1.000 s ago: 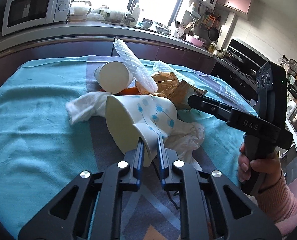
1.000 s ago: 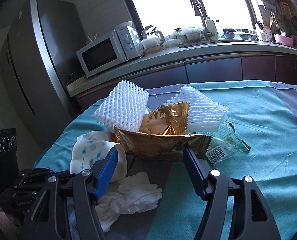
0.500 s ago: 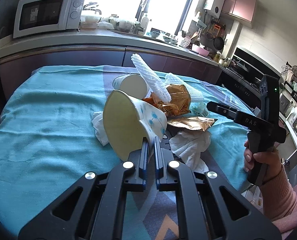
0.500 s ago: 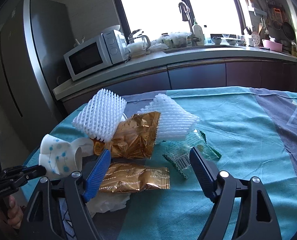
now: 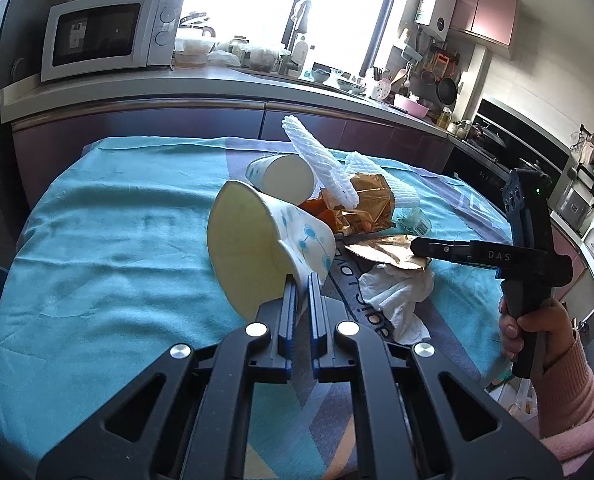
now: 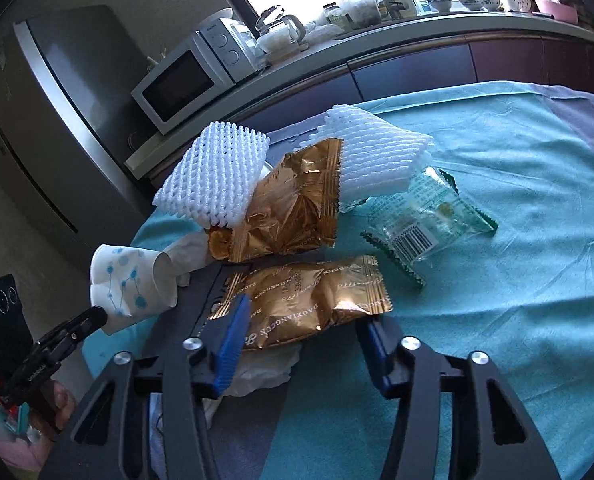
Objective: Collect trash
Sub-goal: 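Carry the gold wrapper to the teal bin with the right tool and release it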
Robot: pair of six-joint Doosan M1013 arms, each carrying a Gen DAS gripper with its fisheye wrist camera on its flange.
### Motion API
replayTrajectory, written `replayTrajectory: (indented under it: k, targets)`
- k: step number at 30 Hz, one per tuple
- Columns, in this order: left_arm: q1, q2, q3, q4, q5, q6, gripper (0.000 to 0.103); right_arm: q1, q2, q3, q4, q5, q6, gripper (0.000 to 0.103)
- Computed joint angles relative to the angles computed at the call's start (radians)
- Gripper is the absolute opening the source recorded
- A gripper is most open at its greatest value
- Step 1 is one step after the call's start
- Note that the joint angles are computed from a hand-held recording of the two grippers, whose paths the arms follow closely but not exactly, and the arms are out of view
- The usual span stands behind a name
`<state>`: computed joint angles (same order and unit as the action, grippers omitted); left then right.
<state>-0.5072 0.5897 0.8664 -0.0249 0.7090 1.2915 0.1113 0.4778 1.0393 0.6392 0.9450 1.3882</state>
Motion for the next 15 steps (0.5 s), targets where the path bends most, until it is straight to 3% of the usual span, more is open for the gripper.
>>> replayTrajectory:
  k: [5, 10, 15]
  targets:
    - [-0.001, -0.024, 0.035, 0.044, -0.026, -0.022, 0.006, -0.003, -0.035, 0.057, 0.099, -0.054, -0.069, 0.012]
    - [0.014, -0.065, 0.086, 0.051, -0.065, -0.035, 0.005, 0.006, -0.074, 0.091, 0.176, -0.111, -0.16, 0.004]
    - [0.032, -0.112, 0.149, 0.084, -0.103, -0.078, 0.004, 0.022, -0.075, 0.067, 0.261, -0.092, -0.259, 0.004]
